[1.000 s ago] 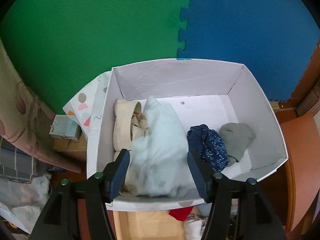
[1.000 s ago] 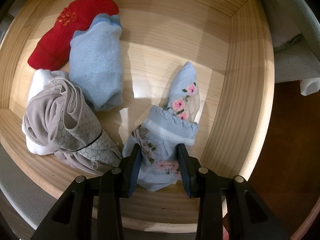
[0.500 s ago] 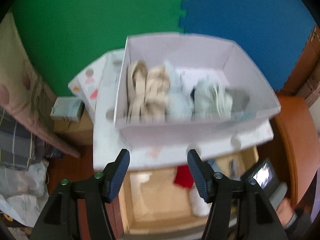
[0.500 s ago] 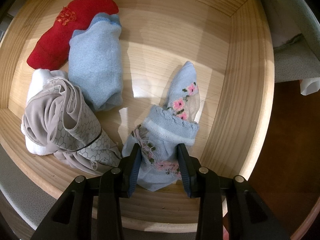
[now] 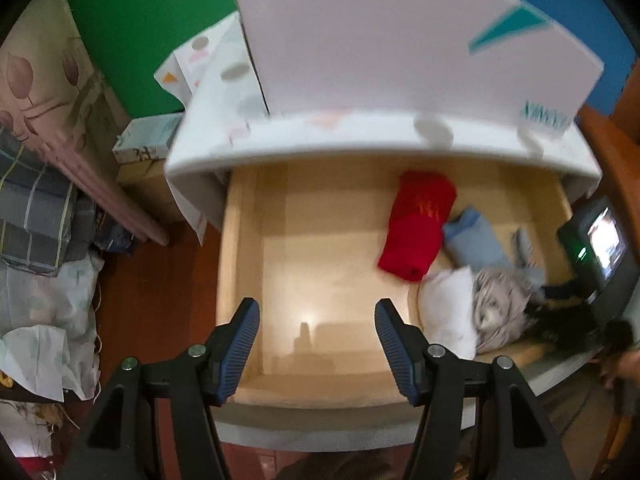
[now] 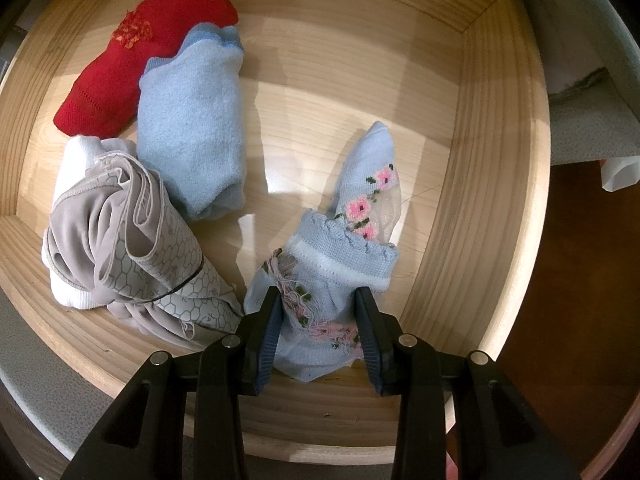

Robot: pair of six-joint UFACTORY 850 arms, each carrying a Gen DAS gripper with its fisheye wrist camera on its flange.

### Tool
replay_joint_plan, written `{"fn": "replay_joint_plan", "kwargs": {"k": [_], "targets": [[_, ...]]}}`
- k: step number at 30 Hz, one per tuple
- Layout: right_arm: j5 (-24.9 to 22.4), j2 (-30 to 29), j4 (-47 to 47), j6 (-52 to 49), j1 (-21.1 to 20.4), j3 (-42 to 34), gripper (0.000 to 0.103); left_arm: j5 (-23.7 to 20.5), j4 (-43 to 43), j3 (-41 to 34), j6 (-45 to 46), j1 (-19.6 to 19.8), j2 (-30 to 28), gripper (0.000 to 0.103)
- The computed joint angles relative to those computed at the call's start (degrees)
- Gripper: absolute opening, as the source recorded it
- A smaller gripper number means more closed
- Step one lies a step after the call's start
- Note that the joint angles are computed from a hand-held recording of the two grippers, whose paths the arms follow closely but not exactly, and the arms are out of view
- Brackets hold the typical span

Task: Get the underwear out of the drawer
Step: 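Withdraw the left gripper from the box back over the drawer, then lift the light blue floral sock out of the drawer with the right gripper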

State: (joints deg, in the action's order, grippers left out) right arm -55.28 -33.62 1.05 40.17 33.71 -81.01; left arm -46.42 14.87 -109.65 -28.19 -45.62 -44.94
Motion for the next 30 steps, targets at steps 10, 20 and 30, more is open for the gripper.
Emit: {"fn": "replay_joint_plan", "kwargs": {"k": [10, 20, 30], "targets": [[0.29, 0.51, -0.18, 0.71, 0.53, 0.29, 0.031, 2.34, -0.55, 3.70, -4.30, 0.15, -0.59, 0.062], [4.05, 3.84, -1.10, 3.58, 0.61, 4.17, 0.020, 2.93, 3.23, 5.30, -9.36, -0.44, -0.02, 0.062], [8.88, 8.13, 0.89, 3.60, -0.72, 9.43, 0.018, 3.64, 3.81, 5.88, -10.12, -0.36, 0.35, 0.062]]}}
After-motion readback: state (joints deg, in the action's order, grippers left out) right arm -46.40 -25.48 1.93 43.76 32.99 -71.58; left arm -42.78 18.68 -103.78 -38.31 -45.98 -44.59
